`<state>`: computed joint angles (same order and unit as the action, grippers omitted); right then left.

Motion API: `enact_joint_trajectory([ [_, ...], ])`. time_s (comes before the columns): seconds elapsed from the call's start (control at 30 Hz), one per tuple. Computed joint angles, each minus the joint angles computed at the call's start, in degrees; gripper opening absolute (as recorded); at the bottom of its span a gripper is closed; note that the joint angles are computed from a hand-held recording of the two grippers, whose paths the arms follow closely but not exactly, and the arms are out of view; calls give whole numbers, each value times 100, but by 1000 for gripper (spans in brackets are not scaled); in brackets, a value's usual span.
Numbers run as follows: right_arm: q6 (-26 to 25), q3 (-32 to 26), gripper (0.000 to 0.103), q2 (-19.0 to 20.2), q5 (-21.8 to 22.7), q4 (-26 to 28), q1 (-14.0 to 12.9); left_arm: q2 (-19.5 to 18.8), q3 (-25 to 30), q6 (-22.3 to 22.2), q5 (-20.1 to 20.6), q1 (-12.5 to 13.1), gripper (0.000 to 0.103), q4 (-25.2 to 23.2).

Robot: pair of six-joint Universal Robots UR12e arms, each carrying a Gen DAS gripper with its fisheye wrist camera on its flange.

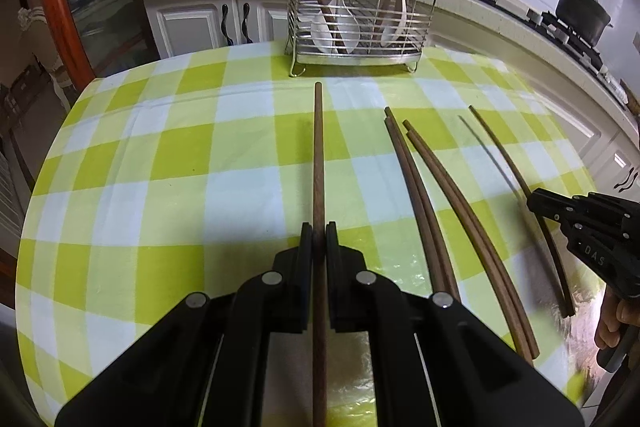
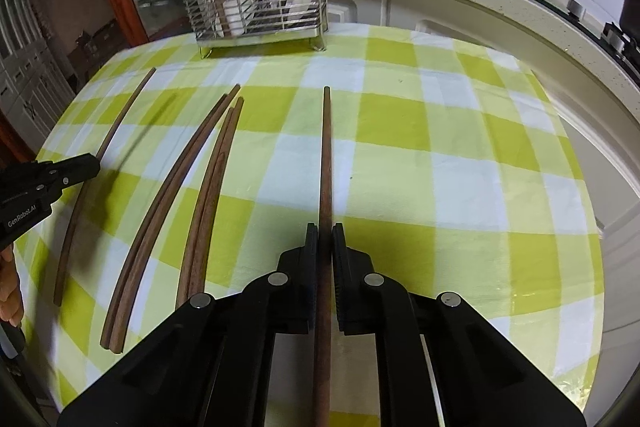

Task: Organize utensils
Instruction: 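Lift both held chopsticks upright and carry them toward the wire rack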

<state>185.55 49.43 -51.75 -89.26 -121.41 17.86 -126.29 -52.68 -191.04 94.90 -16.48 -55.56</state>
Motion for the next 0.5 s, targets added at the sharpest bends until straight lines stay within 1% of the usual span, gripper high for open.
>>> enact_joint_trajectory([
  [0.17, 63, 70, 10, -77, -19, -178, -19, 49, -60, -43, -18, 7, 7, 130],
  [0.3, 79, 143, 10, -156, -145, -385, -2, 102, -121, -86, -61, 13, 7, 281],
  [0.5, 123, 309, 10, -301, -376, -843, 39, 211, -258, -138, 9, -8, 7, 745],
])
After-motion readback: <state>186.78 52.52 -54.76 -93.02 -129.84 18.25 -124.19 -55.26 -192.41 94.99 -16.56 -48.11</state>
